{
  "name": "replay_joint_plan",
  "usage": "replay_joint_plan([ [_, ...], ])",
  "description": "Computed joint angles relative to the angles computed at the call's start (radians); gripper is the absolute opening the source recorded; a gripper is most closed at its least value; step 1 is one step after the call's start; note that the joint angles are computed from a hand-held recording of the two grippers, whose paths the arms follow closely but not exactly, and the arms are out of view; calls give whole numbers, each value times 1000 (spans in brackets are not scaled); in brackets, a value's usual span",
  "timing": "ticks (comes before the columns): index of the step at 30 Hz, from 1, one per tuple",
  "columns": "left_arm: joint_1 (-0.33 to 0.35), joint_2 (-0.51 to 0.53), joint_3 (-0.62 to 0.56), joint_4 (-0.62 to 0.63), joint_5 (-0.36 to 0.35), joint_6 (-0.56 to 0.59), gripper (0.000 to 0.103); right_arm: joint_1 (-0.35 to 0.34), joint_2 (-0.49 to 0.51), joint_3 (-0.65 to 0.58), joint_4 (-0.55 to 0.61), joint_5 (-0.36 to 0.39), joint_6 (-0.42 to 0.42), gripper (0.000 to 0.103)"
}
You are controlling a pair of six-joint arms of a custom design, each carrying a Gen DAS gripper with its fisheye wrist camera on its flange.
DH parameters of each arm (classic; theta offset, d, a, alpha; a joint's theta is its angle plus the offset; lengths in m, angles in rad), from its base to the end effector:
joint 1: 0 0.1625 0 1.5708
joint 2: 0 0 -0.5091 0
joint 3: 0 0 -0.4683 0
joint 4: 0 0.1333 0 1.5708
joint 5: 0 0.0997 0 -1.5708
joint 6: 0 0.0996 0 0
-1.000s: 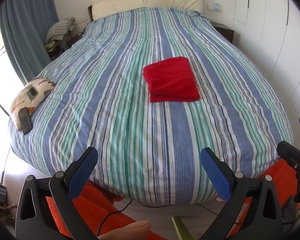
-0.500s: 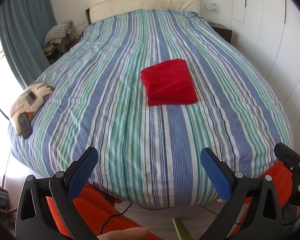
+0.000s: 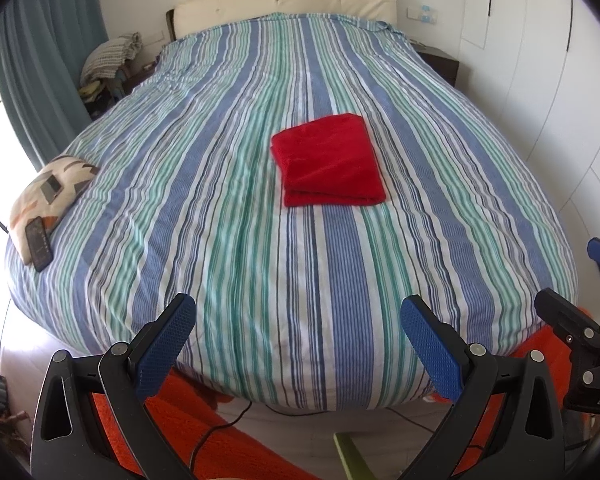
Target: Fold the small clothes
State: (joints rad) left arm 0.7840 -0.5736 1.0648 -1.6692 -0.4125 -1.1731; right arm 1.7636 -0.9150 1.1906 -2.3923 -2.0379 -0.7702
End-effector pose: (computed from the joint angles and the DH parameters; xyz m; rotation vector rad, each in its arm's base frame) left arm -0.4910 -0.8068 0.1428 -0.1313 2.0567 -0.8834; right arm 0.2578 -0.8590 0.4143 1.0108 -2.2941 0.5018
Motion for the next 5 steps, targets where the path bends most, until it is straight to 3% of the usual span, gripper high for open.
replay_joint_plan([
  [5, -6, 1, 5, 7, 23, -13, 102, 1, -1, 1, -1, 9, 1, 103],
])
